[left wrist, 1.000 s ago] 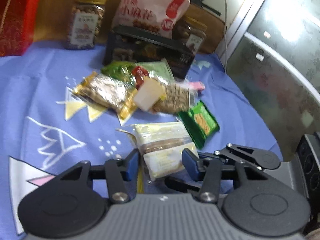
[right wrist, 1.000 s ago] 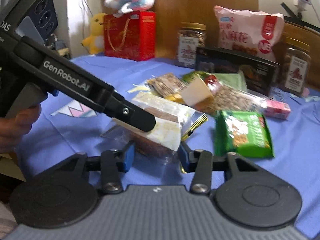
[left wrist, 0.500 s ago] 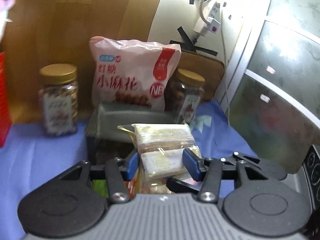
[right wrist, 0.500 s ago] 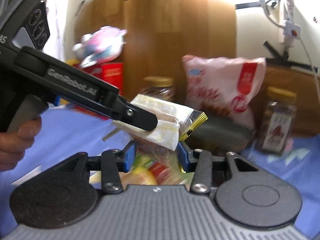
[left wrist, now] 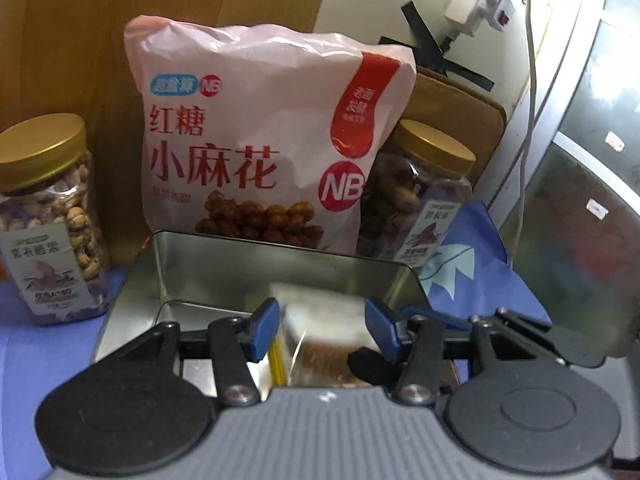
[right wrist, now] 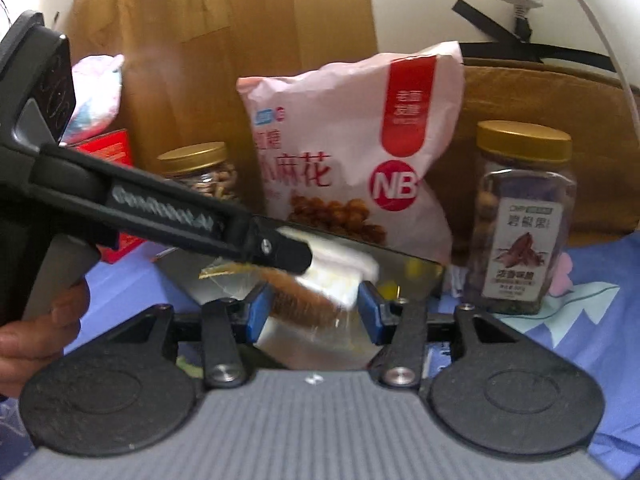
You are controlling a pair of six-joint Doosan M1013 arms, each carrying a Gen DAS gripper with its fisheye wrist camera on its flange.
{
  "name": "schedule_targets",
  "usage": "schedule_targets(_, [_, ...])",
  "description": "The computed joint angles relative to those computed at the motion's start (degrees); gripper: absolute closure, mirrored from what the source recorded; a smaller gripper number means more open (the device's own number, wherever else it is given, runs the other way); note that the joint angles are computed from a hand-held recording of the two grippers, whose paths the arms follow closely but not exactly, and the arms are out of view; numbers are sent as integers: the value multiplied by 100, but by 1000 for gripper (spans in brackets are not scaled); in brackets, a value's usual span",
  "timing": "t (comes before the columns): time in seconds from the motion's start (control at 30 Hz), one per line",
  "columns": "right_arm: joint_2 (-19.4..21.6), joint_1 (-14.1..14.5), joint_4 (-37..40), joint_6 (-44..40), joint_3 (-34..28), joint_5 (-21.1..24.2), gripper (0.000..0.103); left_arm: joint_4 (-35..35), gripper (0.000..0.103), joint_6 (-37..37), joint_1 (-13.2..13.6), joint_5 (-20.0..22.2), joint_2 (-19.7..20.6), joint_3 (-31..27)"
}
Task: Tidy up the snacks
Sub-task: 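Lower the bread pack into the black tin and open the left gripper, then move the open left gripper back to the snack pile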
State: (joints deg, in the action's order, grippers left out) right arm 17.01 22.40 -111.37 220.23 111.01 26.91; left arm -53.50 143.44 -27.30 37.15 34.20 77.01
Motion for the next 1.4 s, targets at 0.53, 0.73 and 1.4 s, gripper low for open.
schedule_targets(0.53, [-437,1296,219,2142,1175,2602,0,-1719,40,2900,444,-734,-1275,2225])
schedule_targets(0.73, [-406,1662,1804,1504,1030,2137,0,-1860,37,3132,523,-617,-1501,2872])
schedule_targets(1.4, [254,2440,4213,539,76,3207,0,-3466,21,5262,302,-1490,-1612,3486])
